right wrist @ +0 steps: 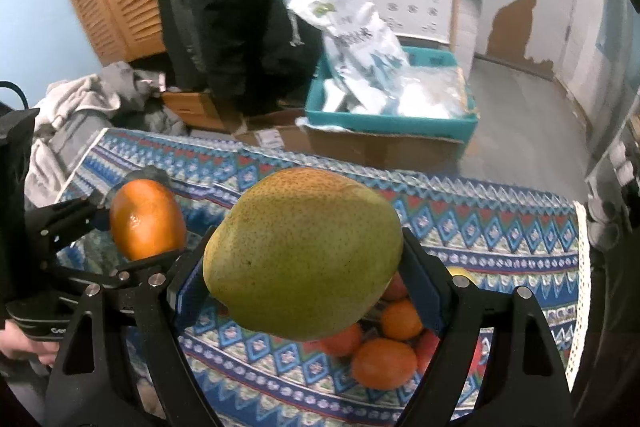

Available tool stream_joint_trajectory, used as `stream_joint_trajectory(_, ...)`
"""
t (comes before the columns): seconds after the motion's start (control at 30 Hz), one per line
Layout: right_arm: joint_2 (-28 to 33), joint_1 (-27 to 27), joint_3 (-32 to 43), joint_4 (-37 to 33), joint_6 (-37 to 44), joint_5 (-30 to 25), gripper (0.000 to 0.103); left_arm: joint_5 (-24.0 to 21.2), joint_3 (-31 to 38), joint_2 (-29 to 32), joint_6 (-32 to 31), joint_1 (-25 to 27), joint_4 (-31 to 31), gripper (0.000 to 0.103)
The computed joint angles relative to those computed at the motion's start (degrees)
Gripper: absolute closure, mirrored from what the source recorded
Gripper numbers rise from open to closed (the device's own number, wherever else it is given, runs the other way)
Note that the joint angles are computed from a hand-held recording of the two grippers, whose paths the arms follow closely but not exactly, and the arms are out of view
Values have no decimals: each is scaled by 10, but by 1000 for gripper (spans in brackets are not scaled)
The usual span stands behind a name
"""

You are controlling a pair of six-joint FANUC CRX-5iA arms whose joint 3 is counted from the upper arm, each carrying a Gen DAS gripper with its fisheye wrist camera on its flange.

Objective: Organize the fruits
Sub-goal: 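Carry the orange and pear into the glass bowl and open both tools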

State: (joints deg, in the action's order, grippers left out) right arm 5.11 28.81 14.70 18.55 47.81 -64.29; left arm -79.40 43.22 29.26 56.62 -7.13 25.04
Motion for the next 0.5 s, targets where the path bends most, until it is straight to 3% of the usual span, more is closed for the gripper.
stream_joint_trajectory(0.5, 98, 27, 134, -40, 61, -21, 20, -1, 5, 0, 14, 70, 16, 34)
